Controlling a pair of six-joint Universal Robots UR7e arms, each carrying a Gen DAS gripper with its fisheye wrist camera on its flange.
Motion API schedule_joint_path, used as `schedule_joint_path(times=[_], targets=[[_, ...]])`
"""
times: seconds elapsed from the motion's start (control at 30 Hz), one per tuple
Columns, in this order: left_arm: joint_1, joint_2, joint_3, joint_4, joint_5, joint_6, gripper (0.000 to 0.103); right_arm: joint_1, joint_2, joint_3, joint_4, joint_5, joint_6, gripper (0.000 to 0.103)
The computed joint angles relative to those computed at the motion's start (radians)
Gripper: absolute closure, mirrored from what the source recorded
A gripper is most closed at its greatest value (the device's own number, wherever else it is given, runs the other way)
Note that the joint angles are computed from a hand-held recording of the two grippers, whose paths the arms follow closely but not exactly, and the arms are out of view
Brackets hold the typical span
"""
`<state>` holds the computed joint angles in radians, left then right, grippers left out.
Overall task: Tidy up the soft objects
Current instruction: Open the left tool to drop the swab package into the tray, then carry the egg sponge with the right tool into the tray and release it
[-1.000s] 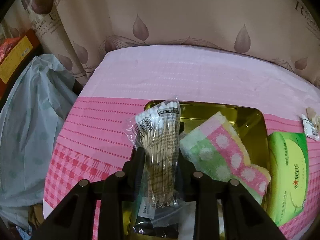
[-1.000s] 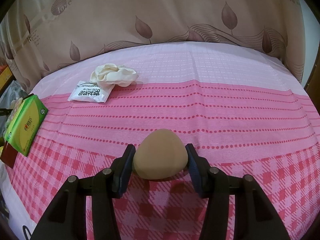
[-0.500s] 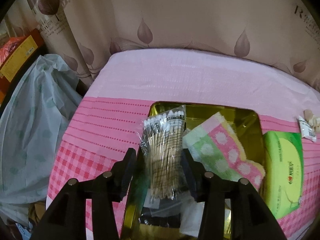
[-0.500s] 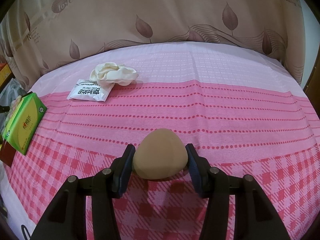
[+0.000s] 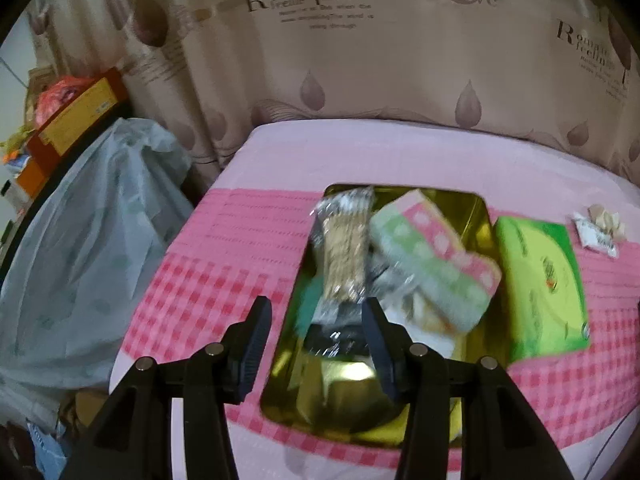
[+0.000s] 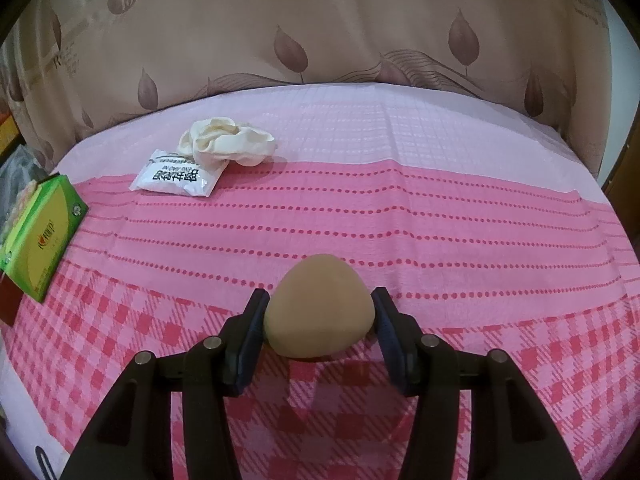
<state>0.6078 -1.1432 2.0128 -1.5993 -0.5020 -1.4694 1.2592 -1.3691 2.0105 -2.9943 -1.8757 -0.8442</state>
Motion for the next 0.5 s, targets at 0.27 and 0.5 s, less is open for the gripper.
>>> schedule_joint_path(times=[0.27,0.5], targets=[[-0.039,-0.038,0.071,0.143,-0.028,-0.211,0.055,0.013,0.010,0.012,-0.045,-0.028,-0.025,0.059],[-0.047,-0.106,0.127,0.113,-0.043,-0.272,0.055,0.032,0.021,0.034,-0.107,-0.070,-0.029,0.059]])
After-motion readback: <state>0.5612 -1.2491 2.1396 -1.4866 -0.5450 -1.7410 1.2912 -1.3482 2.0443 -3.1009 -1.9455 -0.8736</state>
